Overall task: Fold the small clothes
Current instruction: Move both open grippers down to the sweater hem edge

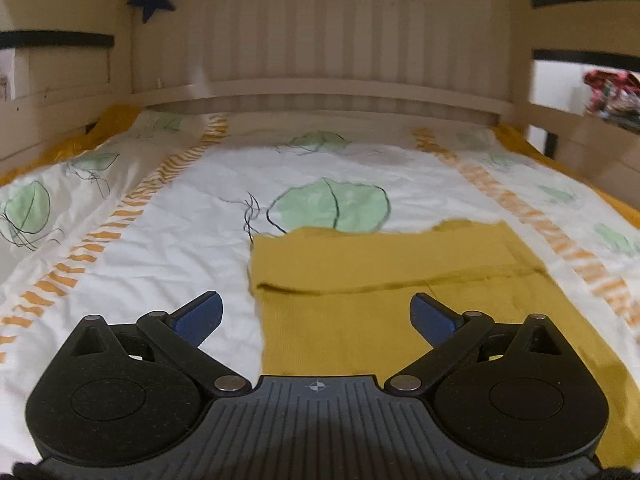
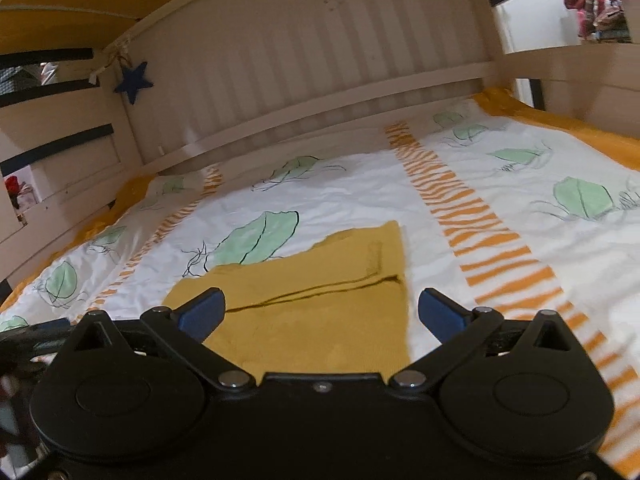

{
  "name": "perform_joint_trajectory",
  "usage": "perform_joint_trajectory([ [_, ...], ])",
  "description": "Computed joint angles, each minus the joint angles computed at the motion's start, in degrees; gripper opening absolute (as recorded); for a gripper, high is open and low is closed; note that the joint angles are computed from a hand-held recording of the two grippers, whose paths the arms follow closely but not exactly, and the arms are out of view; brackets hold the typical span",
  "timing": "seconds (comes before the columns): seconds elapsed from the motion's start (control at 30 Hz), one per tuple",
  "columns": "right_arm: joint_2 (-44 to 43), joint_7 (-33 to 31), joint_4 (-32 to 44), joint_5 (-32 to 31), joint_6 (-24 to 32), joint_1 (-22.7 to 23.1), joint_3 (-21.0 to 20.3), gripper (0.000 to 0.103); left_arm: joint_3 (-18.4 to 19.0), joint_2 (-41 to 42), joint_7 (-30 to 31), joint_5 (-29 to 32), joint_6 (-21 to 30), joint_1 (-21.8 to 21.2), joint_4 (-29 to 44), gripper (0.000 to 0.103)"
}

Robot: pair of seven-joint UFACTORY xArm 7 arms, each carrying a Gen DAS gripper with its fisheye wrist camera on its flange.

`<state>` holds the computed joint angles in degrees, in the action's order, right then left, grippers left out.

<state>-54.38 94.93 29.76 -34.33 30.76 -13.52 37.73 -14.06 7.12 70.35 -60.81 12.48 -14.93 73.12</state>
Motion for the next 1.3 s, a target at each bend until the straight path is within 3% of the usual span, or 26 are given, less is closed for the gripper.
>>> perform_joint_trajectory([
  [0.2, 0.15, -0.7, -0.21, 3.32, 5.19, 5.87, -0.4, 0.103, 4.38, -8.62, -5.69, 6.8, 7.37, -0.27, -8.89, 0.101],
  [0.43, 2.3, -0.54, -0.46, 4.65, 7.53, 10.43, -0.22, 0.103, 7.87, -12.85, -13.91, 17.29, 8.74, -1.21, -15.55, 0.101],
  [0.5, 3.36, -0.72, -0.24, 4.53, 8.27, 11.53, -0.37, 0.103, 8.85, -13.45, -16.19, 19.04, 10.42, -1.12, -16.22, 0.096],
  [0.73, 6.21, -0.2, -0.69, 5.98, 10.32, 15.9, -2.72, 0.103, 10.11, -10.33, -27.0, 25.43, 18.44, 1.09, -12.04, 0.092],
  [0.97, 7.21, 0.92, -1.77, 7.86, 10.78, 19.31, -6.23, 0.103, 8.64, -5.07, -31.41, 31.77, 22.33, 2.75, -6.24, 0.091],
  [1.17, 8.78, -0.35, -0.73, 11.06, 15.05, 21.97, -9.27, 0.103, 7.44, -2.23, -30.59, 35.68, 26.49, 3.81, -3.49, 0.091],
  [1.3, 7.23, 0.05, -3.47, 13.92, 12.52, 23.57, -12.79, 0.103, 6.89, -0.42, -29.95, 39.08, 30.49, 3.7, -1.13, 0.091],
])
